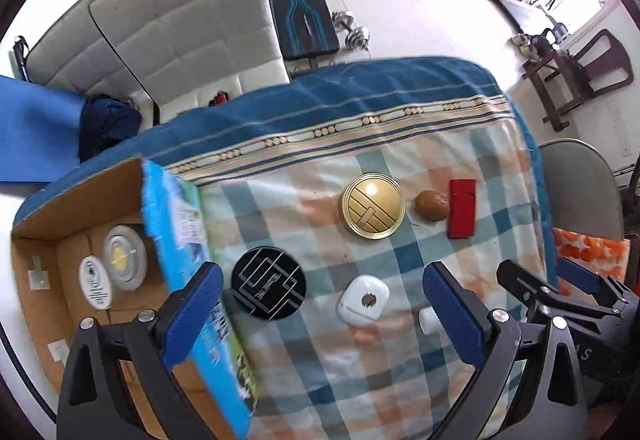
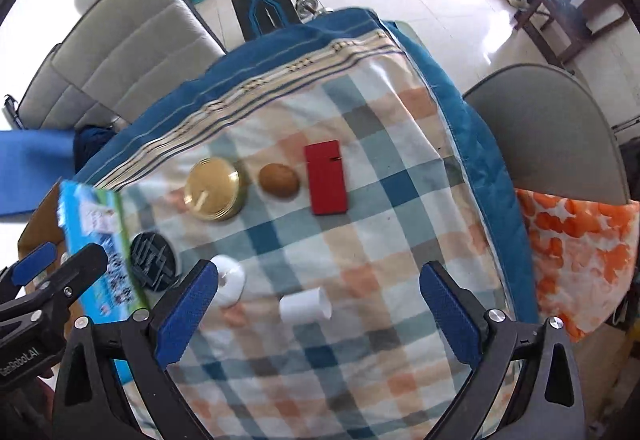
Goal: Organize rigid objects
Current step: 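Grasp the gold tin with the left tool while the right tool grasps the red block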
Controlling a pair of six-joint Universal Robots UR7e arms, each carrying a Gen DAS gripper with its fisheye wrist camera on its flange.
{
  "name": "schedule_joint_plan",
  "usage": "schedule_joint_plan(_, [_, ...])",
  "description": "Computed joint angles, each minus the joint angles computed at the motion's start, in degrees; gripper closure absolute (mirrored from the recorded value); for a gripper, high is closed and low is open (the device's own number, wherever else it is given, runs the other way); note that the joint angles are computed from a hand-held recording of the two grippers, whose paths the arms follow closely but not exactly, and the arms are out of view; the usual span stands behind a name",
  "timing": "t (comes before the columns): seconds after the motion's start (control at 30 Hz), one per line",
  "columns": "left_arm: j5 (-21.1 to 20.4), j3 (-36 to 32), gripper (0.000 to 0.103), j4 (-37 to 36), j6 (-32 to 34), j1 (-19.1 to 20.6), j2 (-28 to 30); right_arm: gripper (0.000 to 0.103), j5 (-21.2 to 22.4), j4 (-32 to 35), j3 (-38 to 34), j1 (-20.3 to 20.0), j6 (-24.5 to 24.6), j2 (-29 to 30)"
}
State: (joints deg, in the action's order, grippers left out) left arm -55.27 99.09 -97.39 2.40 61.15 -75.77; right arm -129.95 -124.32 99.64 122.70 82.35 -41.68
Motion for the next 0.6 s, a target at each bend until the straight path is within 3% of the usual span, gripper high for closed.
schedule_joint_plan(0.2, [0.61, -0.49, 0.0, -0.64, -1.37, 2.22, 6.21, 0.031, 2.89, -7.46, 3.4, -7.25, -6.58, 1.48])
schedule_joint_plan(0.37, [1.23, -1.35, 0.001, -0.04, -2.09, 3.52, 10.34, 0.038, 3.67, -11.83, 4.1, -11.09, -10.59, 3.55])
schedule_joint_plan(0.4, [1.58, -1.43, 0.001, -0.03, -2.01, 3.69, 11.06, 0.043, 3.82, -12.21, 4.15, -11.58, -11.0, 3.81])
schedule_joint_plan(0.47, [1.78, -1.89, 0.001, 0.42, -1.69, 4.16, 12.48, 0.045, 3.28, -12.83, 4.37, -11.99, -11.44, 4.0])
schedule_joint_plan(0.57, [1.23, -2.09, 0.001, 0.12, -0.97, 4.8, 13.8, 0.063, 2.68, -10.01, 3.72, -11.57, -11.85, 3.9])
schedule_joint_plan(0.6, [1.35, -1.64, 0.011, -0.94, -0.18, 4.84, 13.9, 0.063, 3.62, -10.29, 4.23, -11.75, -12.31, 3.53])
